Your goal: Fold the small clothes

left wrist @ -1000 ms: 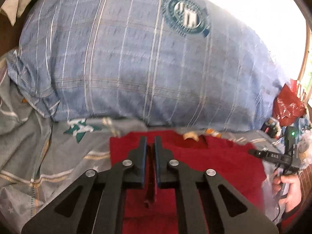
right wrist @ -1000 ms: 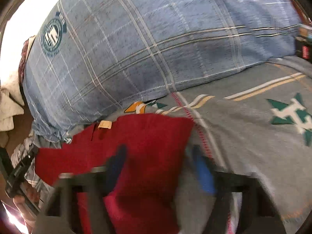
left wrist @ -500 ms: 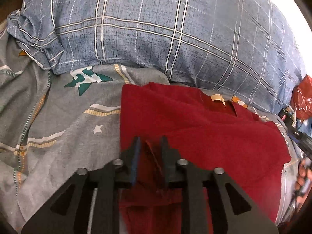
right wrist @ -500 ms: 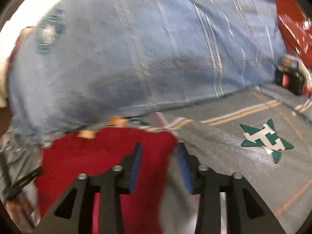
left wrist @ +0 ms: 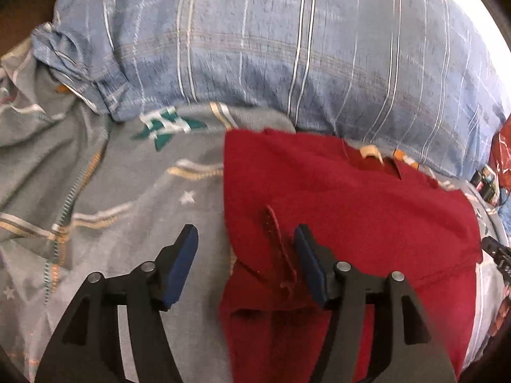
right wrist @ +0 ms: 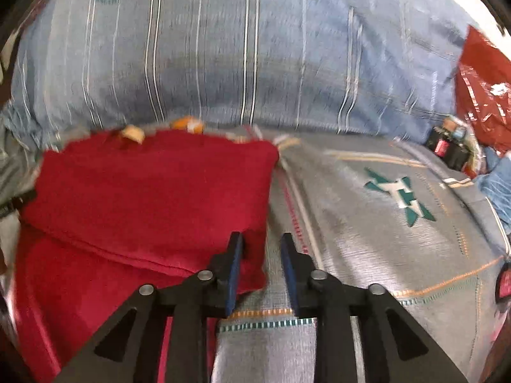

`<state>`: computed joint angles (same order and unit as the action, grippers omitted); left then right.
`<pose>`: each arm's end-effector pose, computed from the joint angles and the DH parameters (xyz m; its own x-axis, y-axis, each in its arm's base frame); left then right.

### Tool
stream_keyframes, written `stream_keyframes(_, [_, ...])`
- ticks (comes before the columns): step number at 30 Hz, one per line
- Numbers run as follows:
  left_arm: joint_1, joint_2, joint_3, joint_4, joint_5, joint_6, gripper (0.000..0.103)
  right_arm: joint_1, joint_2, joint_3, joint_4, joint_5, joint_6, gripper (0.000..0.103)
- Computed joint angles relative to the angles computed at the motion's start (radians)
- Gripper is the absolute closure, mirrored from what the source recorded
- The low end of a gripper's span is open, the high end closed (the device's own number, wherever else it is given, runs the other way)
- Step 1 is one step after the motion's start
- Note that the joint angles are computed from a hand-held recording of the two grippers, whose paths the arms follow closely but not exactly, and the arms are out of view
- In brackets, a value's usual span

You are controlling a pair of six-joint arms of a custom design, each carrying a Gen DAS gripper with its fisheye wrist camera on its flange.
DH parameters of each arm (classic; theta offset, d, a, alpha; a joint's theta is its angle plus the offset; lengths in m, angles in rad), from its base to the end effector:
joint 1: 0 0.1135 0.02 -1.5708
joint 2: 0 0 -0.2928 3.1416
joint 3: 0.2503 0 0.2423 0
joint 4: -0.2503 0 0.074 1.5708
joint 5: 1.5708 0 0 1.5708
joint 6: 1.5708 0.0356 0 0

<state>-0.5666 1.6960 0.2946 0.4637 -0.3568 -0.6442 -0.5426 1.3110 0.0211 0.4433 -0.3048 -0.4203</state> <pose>0.1913 -0.1070 0.0962 -0.7412 -0.1954 -0.6422 -0.1457 0.9807 -0.1302 0.1246 -0.0627 0.1067 -0.7171 -0.0221 -0.6966 0.0325 0.9973 -0.0651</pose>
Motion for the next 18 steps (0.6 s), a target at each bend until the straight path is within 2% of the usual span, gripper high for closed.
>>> stream_keyframes(2, [-0.015,-0.026,-0.005,-0.004,-0.035,0.001,0.039,-0.091,-0.053,0.031,-0.112,-0.166,-0.011,0.06])
stream_keyframes(3, [-0.019,-0.029,-0.007,0.001,-0.043,0.0,0.038,-0.081,-0.061,0.043,-0.132,-0.184,0.004,0.059])
stream_keyframes(4, [-0.018,-0.024,-0.006,0.008,-0.043,0.001,0.037,-0.045,-0.066,0.046,-0.126,-0.174,0.027,0.058])
stream_keyframes(7, [-0.01,0.038,0.024,0.0,-0.04,0.011,0.035,0.162,0.021,0.04,0.043,-0.021,0.112,0.058])
stream_keyframes(9, [-0.003,0.078,0.045,-0.009,-0.039,0.014,0.035,0.254,0.144,0.062,0.138,0.049,0.167,0.059])
stream_keyframes(12, [0.009,0.116,0.062,0.003,-0.029,0.022,0.033,0.304,0.329,0.084,0.296,0.12,0.217,0.061])
stream_keyframes(15, [0.01,0.144,0.077,0.013,-0.038,0.032,0.031,0.306,0.481,0.084,0.462,0.127,0.229,0.061])
stream_keyframes(18, [0.017,0.152,0.079,0.018,-0.03,0.036,0.031,0.31,0.457,0.085,0.437,0.135,0.223,0.061])
